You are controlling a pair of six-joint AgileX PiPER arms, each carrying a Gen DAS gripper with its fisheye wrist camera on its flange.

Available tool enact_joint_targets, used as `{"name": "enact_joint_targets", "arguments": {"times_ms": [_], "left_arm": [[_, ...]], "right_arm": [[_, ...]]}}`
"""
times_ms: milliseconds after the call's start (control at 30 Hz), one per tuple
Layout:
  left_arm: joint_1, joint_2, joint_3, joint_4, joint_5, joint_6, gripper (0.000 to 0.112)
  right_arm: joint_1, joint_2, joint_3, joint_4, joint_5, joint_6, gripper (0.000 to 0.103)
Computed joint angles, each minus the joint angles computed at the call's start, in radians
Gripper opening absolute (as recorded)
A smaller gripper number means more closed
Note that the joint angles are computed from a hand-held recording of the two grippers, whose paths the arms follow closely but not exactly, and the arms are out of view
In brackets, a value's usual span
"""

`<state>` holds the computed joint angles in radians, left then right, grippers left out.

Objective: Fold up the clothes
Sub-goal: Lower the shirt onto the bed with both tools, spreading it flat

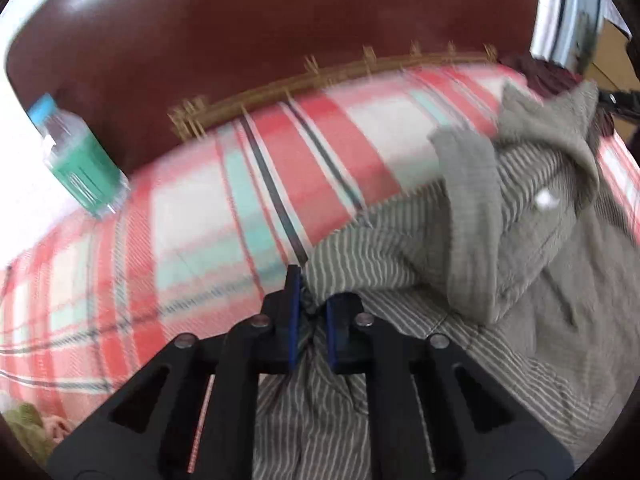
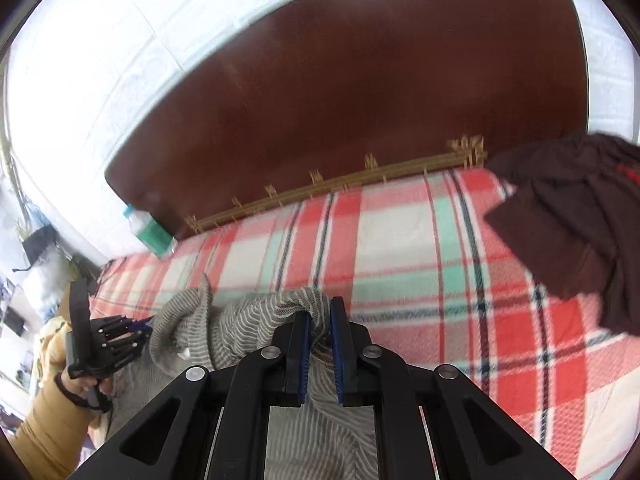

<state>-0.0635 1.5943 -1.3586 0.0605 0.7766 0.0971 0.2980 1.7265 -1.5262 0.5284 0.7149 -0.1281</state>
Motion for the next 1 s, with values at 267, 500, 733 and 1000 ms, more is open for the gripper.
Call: {"name": "enact_joint_targets", "arguments": {"times_ms": [267, 500, 733, 1000], "left_arm": [[-0.088, 0.188, -0.410, 0.299, 0.149, -0.258, 0.013], [-0.089, 0.191, -0.277, 0.300, 0.159, -0.361, 0.038], [0.038, -0.240, 0.106, -0.073, 0.117, -0.136, 0.070], [-0.108, -0.734, 0.472, -0.345, 0.316, -0.041, 0.074]], "right_arm": [[0.026, 0.132, -0.228, -0.192, -0.024, 0.206, 0.010], [0.043, 0.223, -0.242, -0.265, 0.085, 0.227, 0.037], [-0.052, -0.180, 0.263, 0.078, 0.020, -0.207, 0.062], [-0.026, -0.642, 0.756, 0.208, 0.134, -0.341, 0.068]]}}
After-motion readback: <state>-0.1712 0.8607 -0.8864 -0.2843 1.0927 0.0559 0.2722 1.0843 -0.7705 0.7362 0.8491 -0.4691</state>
